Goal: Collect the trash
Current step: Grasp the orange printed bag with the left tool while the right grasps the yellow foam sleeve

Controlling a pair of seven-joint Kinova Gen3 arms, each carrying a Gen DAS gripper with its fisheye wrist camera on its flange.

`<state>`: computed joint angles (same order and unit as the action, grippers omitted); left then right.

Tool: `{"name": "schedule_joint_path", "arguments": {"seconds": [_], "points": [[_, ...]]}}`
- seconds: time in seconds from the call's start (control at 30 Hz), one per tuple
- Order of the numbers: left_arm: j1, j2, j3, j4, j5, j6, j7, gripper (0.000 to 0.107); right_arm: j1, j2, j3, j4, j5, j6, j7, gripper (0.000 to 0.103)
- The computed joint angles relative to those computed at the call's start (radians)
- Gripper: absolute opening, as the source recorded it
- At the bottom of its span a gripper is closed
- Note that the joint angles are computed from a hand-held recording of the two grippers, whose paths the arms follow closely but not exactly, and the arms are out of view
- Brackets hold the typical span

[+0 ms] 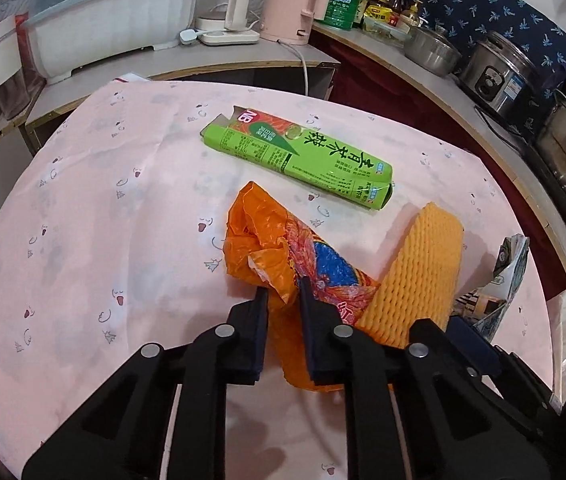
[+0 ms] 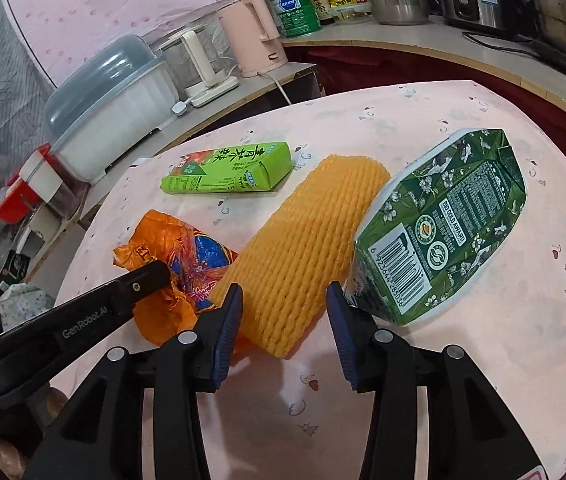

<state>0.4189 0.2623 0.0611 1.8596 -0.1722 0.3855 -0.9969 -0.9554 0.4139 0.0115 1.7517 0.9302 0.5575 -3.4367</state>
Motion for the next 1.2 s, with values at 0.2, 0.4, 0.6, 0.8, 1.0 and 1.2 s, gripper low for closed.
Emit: {"name": "schedule_joint_path", "arguments": {"seconds": [0.2,0.4,0.6,0.8,1.0,1.2], "points": [[0.059,-0.012,-0.03,0.002,-0.079,0.02,0.074,0.013,0.007,0.006,0.021,0.02,-0.018,-0.068,-0.023,0.038],[0.077,-0.04,-0.019,0.018,-0.127,0.036,0.122,0.012,-0.009,-0.007,0.028,0.032,-0.026,-0.07,-0.018,0.022],[0.082,-0.117,0.006,0.046,-0.174,0.046,0.184,0.012,-0.075,-0.074,0.019,0.056,0.084,0.025,-0.118,0.018],[0.102,-0.201,0.057,0.054,-0.329,0.093,0.352,0.011,-0.114,-0.164,-0.047,0.069,0.178,0.208,-0.185,0.018],[0.073,-0.275,0.159,0.048,-0.4,0.134,0.433,0.011,-0.126,-0.271,-0.137,0.123,0.242,0.361,-0.259,0.018],[0.09,-0.292,0.262,0.001,-0.478,0.188,0.515,0.011,-0.124,-0.365,-0.249,0.178,0.248,0.535,-0.306,0.018]]}}
